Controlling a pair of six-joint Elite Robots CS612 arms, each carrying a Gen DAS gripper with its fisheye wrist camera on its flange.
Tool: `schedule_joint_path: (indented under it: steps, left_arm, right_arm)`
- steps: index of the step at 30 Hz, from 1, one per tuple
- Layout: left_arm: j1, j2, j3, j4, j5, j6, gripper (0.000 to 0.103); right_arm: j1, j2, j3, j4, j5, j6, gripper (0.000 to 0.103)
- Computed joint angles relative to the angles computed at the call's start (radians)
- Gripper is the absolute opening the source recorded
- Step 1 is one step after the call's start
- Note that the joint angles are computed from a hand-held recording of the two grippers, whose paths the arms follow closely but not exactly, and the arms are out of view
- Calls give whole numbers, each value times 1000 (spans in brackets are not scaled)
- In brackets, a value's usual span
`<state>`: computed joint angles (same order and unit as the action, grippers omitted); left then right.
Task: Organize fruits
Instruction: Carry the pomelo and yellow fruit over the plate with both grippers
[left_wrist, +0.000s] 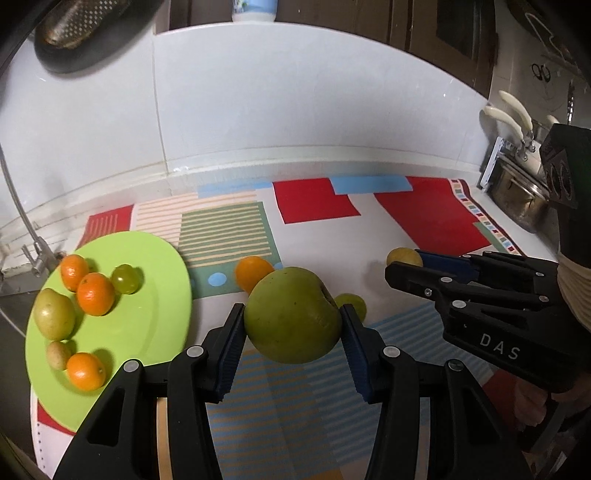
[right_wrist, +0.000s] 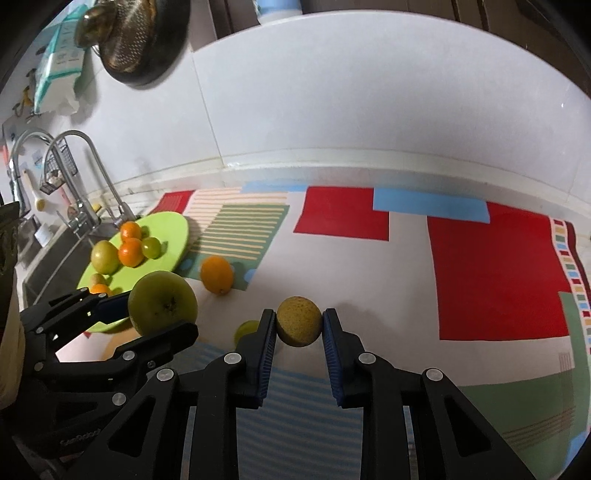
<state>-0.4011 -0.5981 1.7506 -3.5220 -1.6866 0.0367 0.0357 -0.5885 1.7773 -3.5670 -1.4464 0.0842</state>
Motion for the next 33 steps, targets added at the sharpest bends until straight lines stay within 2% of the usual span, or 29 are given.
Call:
schedule_joint_path:
  steps: [20,28,33]
  left_arm:
    - [13,-71,147,-160,11,-27,50]
    - [35,-90,191,-205,3,-20,50]
    - [61,-99,206,-206,-15,-11,50]
  right_arm:
    - [46,-64,115,-156,-50,20,27]
    - [79,-76,132,-185,-71,23,27]
    - [104,-77,126,-181,-82,40,27]
